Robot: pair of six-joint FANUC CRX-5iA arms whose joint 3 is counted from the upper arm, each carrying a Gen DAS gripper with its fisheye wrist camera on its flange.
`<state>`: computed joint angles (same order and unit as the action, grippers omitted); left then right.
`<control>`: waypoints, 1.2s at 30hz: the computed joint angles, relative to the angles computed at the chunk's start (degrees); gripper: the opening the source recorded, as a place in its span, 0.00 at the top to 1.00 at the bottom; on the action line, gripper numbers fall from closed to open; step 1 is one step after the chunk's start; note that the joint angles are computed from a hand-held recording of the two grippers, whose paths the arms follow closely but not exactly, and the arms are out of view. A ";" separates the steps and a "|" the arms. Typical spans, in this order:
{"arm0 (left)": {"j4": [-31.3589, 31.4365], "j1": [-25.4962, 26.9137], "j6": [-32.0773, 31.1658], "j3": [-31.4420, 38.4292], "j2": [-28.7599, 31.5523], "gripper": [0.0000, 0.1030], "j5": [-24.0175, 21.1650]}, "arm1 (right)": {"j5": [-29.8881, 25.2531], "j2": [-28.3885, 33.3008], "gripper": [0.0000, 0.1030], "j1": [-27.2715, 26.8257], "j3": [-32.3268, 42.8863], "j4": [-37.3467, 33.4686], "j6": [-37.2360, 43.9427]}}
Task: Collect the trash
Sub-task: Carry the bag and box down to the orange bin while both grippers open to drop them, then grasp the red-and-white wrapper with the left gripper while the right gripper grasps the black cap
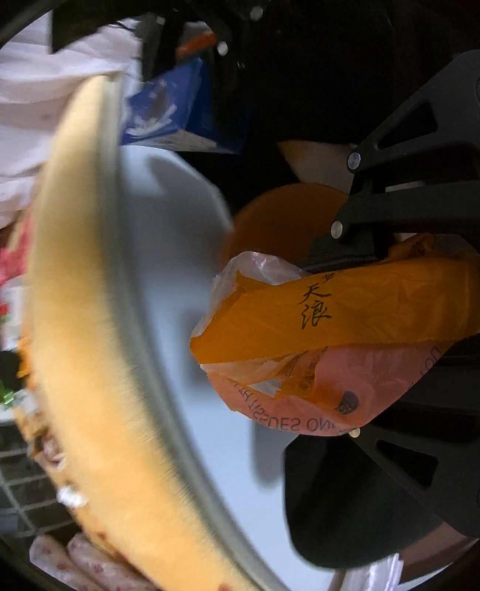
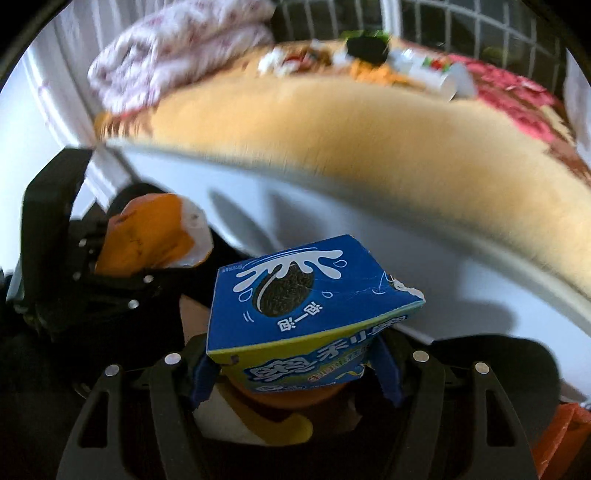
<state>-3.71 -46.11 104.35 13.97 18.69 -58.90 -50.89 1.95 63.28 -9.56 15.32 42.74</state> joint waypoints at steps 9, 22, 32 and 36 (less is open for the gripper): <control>2.48 1.39 -1.33 3.06 4.92 0.77 -3.17 | -2.52 6.57 0.32 -2.70 4.60 -10.49 11.06; 6.62 3.83 -2.65 1.84 5.36 0.22 -3.81 | -3.24 7.67 0.10 -4.23 5.23 -10.06 11.09; 0.75 4.91 -1.65 3.93 -0.92 0.21 2.43 | 0.26 0.01 0.10 -8.83 4.50 -1.79 7.27; -2.42 5.92 1.76 8.62 -0.34 0.18 5.97 | 3.50 2.02 0.10 -12.15 8.80 1.48 6.47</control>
<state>-6.13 -40.19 106.11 22.59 18.35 -52.93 -47.39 3.97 51.13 -0.76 16.80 49.21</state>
